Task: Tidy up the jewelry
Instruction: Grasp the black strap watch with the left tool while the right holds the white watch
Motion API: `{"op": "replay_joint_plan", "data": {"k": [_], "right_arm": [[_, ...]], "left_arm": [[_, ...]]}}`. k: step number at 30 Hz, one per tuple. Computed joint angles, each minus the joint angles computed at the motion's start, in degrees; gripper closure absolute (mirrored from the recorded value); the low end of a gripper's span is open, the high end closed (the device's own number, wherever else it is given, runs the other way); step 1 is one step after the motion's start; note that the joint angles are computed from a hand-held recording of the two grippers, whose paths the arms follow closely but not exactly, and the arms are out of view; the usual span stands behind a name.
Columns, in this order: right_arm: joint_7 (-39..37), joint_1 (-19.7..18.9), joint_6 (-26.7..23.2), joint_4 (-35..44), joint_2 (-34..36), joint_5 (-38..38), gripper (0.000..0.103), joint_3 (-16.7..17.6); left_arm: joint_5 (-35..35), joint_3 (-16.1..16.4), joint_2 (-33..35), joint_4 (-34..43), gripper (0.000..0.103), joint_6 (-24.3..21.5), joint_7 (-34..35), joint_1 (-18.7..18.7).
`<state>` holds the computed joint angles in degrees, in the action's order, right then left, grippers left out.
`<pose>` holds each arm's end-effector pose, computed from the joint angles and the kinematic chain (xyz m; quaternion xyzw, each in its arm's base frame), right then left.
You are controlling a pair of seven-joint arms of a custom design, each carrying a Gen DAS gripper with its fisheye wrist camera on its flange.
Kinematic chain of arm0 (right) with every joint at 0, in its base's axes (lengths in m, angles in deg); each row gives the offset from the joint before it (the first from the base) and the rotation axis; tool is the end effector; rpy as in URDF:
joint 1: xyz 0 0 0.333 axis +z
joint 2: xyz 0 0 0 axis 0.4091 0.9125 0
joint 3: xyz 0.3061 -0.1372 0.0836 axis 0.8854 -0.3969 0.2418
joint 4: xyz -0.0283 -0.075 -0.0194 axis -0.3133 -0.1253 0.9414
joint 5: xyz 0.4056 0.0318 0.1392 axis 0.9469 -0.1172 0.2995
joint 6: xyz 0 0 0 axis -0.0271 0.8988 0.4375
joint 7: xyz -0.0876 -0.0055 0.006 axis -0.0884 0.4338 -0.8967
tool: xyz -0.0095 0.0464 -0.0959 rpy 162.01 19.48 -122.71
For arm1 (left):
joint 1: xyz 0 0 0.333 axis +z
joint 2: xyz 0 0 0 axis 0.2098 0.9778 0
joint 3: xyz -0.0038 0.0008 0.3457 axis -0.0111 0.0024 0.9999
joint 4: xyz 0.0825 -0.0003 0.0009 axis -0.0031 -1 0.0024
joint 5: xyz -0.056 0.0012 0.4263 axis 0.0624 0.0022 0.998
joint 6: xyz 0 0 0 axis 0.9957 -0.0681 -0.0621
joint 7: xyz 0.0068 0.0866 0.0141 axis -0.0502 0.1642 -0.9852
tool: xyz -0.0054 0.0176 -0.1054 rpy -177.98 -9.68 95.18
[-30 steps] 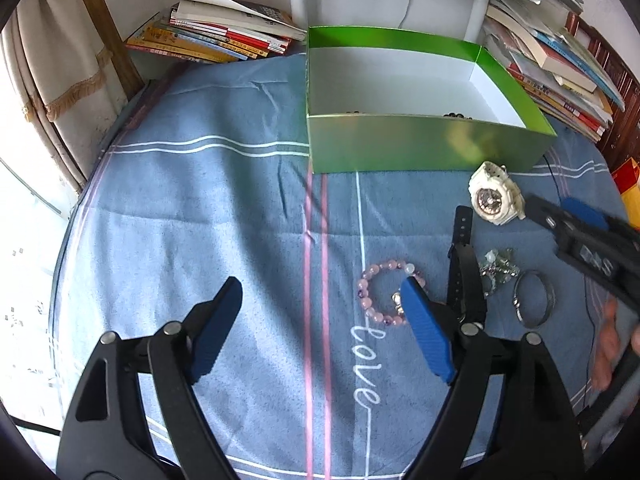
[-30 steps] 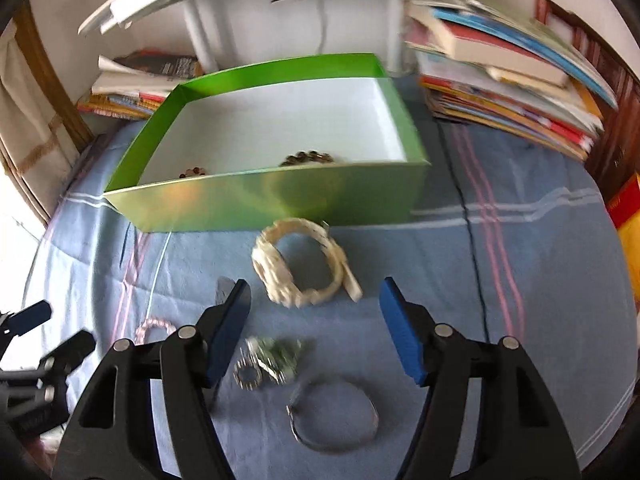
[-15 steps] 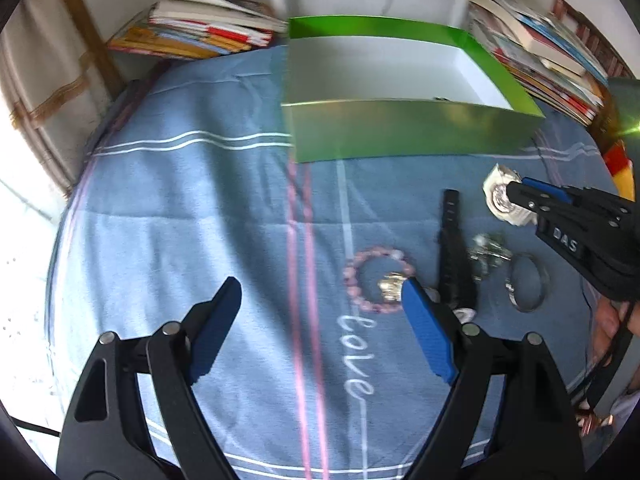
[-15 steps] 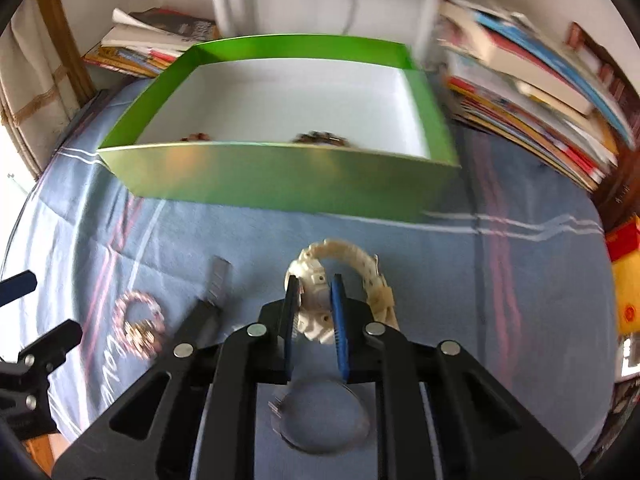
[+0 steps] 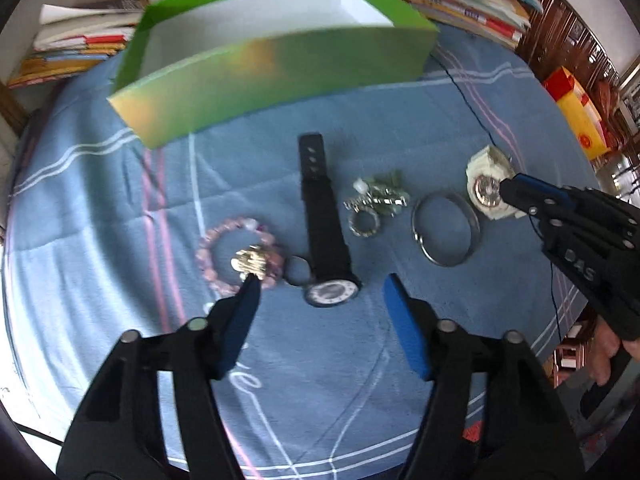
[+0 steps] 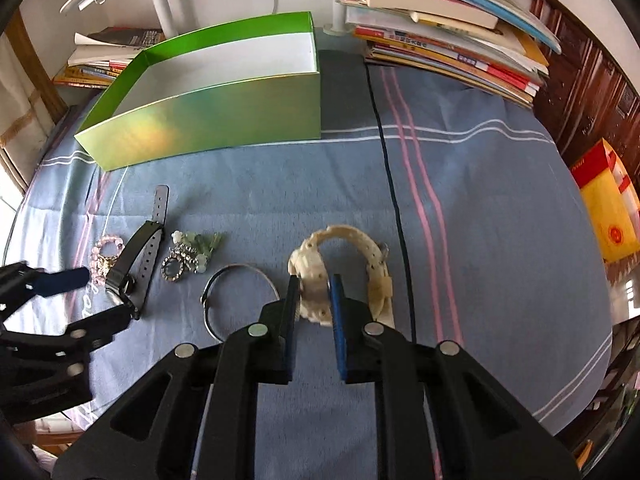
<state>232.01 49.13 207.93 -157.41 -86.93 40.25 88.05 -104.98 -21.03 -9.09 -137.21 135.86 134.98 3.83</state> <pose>0.3987 0.3037 0.3933 -0.5305 0.8158 -0.1768 0.1477 0.4816 -0.1471 0.3843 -0.4279 0.8910 -0.1461 0.0410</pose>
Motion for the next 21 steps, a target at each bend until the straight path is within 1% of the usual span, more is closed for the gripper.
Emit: {"op": "replay_joint_plan", "data": {"k": [2,3,4,5,6,7,8,11,13,17,18,19,21], "right_arm": [[0.26,0.08,-0.21,-0.18,-0.34,0.1,0.088,0.09],[0.6,0.05,-0.38,-0.23,-0.43,0.19,0.088,0.12],[0.78,0.05,-0.29,-0.39,-0.58,0.38,0.087,0.08],[0.84,0.04,0.08,-0.57,-0.71,0.63,0.087,-0.03],[0.92,-0.01,0.11,-0.68,-0.85,0.8,0.085,-0.07],[1.1,-0.08,-0.68,-0.51,-0.89,0.71,0.081,0.08],[1.5,-0.18,-1.05,-0.49,-1.03,0.44,0.079,0.19],[1.78,-0.32,-0.72,-0.85,-1.47,0.54,0.079,0.04],[1.68,-0.35,-0.31,-0.99,-1.62,0.43,0.077,0.05],[-0.22,-0.34,1.27,-0.1,-0.33,0.86,0.068,-0.25],[-0.75,-0.27,1.4,0.34,0.25,1.16,0.068,-0.31],[-1.36,-0.17,0.98,0.91,0.92,1.57,0.068,-0.35],[-1.89,-0.03,0.36,1.59,1.9,1.93,0.068,-0.42]], "left_arm": [[1.19,-0.42,1.01,0.27,0.054,0.15,-1.62,0.19],[1.55,-0.44,1.49,0.55,0.055,0.07,-2.16,0.28],[0.27,-0.07,1.95,1.04,0.058,-0.72,-1.6,0.14],[-0.66,0.14,2.07,1.28,0.063,-1.16,-1.11,0.09],[-1.22,0.25,2.06,1.33,0.067,-1.32,-0.6,0.08],[-0.98,0.15,1.87,1.13,0.068,-0.8,-0.45,0.14],[0.02,-0.1,1.6,0.74,0.068,0.16,-1.06,0.32],[2.58,-0.29,1.18,0.19,0.068,2.08,-3.4,1.06],[4.1,-0.21,1.55,0.68,0.068,2.41,-5.27,1.64],[3.7,0.46,1.88,1.22,0.067,1.59,-6.4,2.14],[3.85,0.42,1.84,1.11,0.066,1.8,-6.7,2.21],[3.91,0.38,1.98,1.19,0.061,1.76,-6.92,2.22],[4.03,0.32,2.23,1.32,0.06,1.82,-7.05,2.18]]}}
